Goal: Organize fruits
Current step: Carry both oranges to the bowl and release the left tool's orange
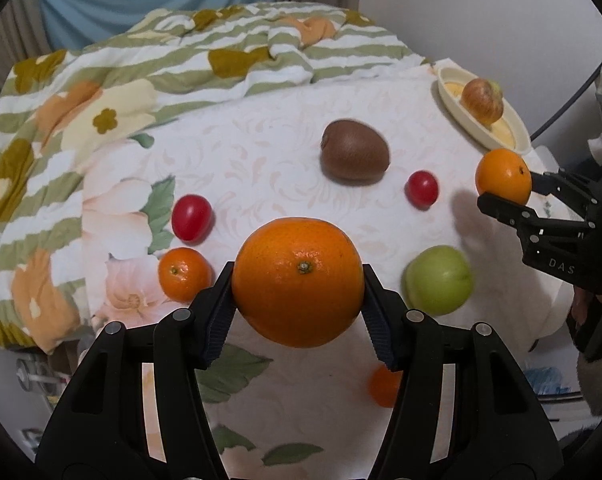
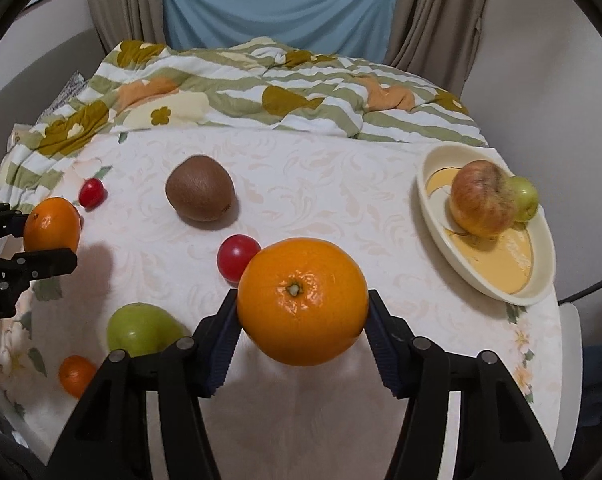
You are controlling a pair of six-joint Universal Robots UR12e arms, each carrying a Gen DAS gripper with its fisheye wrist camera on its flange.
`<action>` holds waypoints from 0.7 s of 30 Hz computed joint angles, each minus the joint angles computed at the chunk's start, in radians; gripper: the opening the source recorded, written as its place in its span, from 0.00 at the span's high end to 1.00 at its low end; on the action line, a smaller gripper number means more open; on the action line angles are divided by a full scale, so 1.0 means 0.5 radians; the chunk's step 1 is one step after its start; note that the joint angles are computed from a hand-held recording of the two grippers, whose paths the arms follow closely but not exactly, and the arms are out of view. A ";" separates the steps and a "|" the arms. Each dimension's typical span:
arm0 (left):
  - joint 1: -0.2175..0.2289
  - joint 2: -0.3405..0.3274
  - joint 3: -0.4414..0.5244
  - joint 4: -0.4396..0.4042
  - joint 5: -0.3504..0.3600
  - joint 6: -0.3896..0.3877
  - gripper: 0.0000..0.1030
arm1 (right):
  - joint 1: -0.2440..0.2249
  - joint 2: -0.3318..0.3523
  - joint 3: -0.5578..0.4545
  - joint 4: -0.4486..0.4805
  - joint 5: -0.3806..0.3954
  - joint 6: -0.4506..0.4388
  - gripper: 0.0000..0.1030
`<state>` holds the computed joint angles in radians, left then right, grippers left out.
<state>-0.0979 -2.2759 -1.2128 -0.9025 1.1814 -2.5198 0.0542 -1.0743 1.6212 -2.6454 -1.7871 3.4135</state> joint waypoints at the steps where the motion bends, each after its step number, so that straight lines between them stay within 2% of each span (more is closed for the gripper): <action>1: -0.001 0.010 -0.002 -0.003 -0.005 -0.006 0.37 | -0.002 -0.015 0.009 0.000 0.005 0.015 0.46; 6: -0.005 0.073 -0.028 0.062 -0.040 -0.046 0.37 | -0.019 -0.108 0.065 -0.018 0.031 0.093 0.46; 11: -0.031 0.125 -0.047 0.139 -0.076 -0.123 0.37 | -0.046 -0.210 0.139 -0.053 0.015 0.078 0.46; 16: -0.095 0.169 -0.076 0.248 -0.058 -0.250 0.37 | -0.116 -0.303 0.216 -0.121 0.055 0.005 0.46; 21: -0.182 0.190 -0.096 0.350 -0.038 -0.426 0.37 | -0.226 -0.378 0.291 -0.197 0.137 -0.153 0.46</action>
